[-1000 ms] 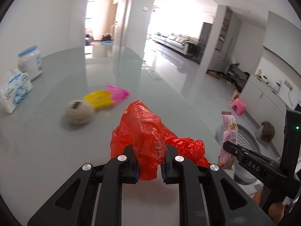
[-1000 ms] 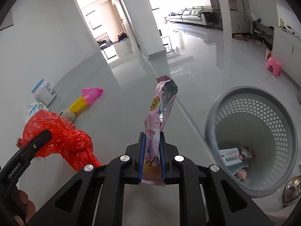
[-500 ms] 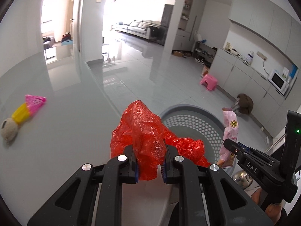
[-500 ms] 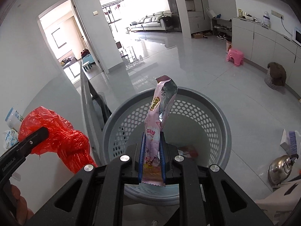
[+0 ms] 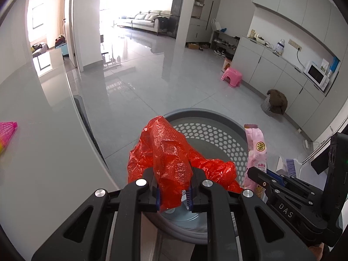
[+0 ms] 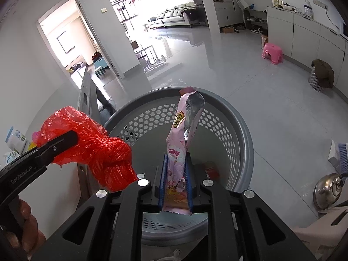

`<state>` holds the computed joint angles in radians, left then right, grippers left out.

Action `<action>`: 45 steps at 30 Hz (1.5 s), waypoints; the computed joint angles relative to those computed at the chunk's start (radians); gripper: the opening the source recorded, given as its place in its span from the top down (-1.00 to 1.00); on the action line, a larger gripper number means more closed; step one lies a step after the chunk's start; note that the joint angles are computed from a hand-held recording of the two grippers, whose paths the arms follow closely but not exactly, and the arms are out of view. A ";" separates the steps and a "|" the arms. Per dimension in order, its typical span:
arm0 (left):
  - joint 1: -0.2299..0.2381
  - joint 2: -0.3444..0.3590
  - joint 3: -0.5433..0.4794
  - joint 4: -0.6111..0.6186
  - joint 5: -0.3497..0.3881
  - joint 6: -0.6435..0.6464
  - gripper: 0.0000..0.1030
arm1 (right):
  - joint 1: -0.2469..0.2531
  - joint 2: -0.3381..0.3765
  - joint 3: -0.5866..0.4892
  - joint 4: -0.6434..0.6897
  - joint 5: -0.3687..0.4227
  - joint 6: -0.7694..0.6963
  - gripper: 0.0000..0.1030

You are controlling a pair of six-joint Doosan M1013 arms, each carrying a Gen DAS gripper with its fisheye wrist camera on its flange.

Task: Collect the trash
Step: 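Carry bag and wrapper over the grey basket and open both tools, then withdraw both tools from the basket back toward the table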

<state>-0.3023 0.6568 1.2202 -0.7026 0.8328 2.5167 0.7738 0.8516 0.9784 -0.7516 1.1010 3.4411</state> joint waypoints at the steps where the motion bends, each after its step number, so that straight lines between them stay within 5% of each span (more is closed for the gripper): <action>1: -0.004 0.002 -0.002 0.006 0.001 -0.004 0.67 | -0.002 -0.003 0.008 0.003 -0.009 0.003 0.69; 6: -0.002 0.015 -0.021 0.019 0.019 -0.013 0.59 | -0.004 -0.019 0.043 -0.016 -0.042 0.036 0.57; 9: -0.002 0.014 -0.023 0.023 0.021 -0.028 0.33 | -0.002 -0.026 0.058 -0.035 -0.044 0.057 0.24; 14: -0.003 0.008 -0.012 0.033 -0.002 -0.048 -0.08 | 0.001 -0.026 0.062 -0.048 -0.048 0.075 0.15; 31: 0.014 -0.021 0.018 0.028 -0.049 -0.054 -0.26 | 0.014 -0.012 0.020 -0.068 -0.020 0.051 -0.07; 45: 0.076 -0.051 0.039 0.021 -0.139 -0.106 -0.63 | 0.029 0.054 -0.123 -0.104 -0.011 -0.056 -0.55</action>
